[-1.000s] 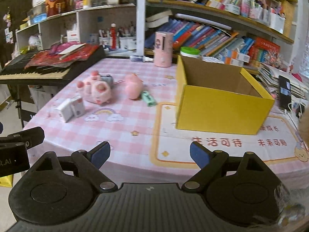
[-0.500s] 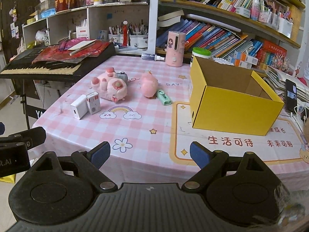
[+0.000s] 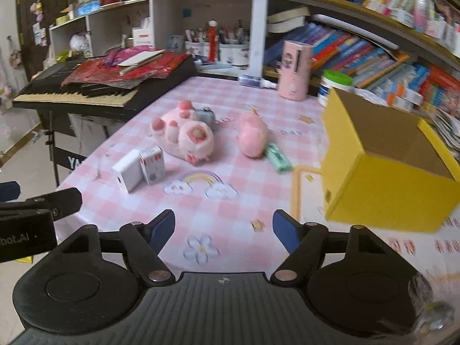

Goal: Organize objects
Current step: 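Grasp the staples box with the right tool while the left tool grasps the white charger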

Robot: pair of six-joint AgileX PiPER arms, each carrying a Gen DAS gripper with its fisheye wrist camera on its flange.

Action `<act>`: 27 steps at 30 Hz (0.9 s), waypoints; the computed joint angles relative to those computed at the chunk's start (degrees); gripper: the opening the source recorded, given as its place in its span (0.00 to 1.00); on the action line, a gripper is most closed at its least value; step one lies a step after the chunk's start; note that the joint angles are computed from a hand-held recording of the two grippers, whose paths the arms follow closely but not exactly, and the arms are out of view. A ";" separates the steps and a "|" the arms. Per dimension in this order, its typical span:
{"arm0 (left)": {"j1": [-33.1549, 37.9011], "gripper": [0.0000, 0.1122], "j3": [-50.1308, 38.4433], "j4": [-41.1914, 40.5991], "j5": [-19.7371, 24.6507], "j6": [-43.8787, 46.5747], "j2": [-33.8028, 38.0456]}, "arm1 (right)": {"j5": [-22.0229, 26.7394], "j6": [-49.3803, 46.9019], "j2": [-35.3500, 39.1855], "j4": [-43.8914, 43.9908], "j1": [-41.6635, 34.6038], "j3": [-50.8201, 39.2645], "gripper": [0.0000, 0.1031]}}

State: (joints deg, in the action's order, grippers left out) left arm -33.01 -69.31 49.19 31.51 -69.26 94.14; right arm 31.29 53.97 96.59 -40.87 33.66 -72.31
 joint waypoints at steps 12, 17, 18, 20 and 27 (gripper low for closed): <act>3.92 0.83 -9.41 -5.07 6.69 2.33 7.01 | -2.01 -50.19 18.58 39.99 -7.54 -24.87 0.52; 4.54 0.83 -12.88 -8.07 10.23 4.82 9.45 | 4.53 -59.97 27.20 48.16 -8.39 -37.25 0.46; 4.63 0.83 -13.57 -8.68 10.75 5.36 9.93 | 5.57 -61.37 28.65 49.39 -8.58 -39.29 0.45; 4.93 0.83 -14.89 -10.32 11.39 7.21 10.79 | 7.62 -63.38 31.50 50.60 -8.84 -43.55 0.44; 5.37 0.82 -21.43 -15.82 12.38 15.70 15.58 | 13.46 -68.91 38.53 56.14 -11.02 -54.81 0.28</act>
State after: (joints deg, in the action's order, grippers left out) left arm -27.64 -90.74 33.37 43.89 -53.55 109.71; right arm 44.76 -14.94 135.12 15.27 22.64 -127.12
